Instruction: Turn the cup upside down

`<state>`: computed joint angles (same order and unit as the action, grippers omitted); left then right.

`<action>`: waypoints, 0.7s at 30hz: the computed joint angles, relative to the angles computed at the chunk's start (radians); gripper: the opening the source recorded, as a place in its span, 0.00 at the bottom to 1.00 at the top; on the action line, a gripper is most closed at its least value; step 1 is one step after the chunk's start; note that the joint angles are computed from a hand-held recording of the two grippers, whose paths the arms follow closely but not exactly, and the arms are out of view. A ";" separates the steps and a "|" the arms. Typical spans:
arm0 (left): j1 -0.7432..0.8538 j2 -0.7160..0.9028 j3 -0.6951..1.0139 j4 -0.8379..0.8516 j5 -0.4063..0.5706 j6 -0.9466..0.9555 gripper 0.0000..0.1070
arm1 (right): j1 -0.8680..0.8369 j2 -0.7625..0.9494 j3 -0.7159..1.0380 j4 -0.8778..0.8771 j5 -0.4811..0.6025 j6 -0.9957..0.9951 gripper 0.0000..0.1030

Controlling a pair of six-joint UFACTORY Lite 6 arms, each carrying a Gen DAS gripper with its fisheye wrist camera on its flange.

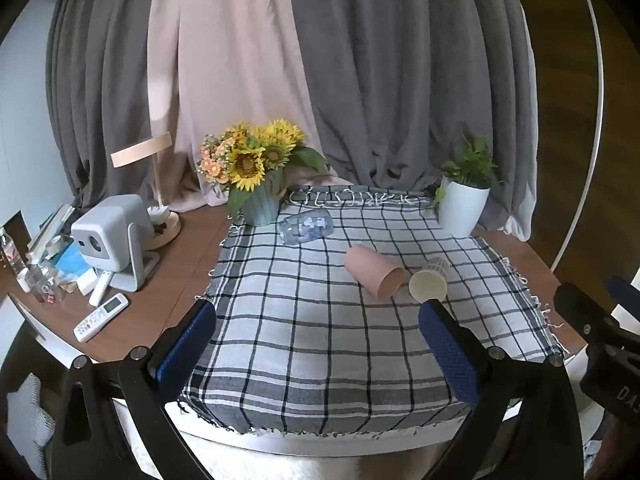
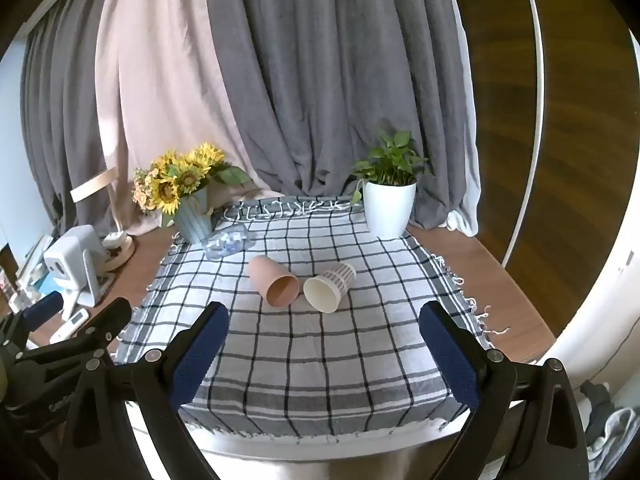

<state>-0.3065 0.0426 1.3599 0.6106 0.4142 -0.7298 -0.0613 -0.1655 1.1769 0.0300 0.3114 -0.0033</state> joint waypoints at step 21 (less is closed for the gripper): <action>0.008 -0.013 -0.004 -0.034 0.005 0.065 0.96 | 0.031 0.002 0.002 -0.079 0.006 0.087 0.94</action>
<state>-0.2987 0.0294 1.3555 0.5769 0.4192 -0.6653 -0.0300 -0.1636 1.1793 -0.0494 0.3178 0.0833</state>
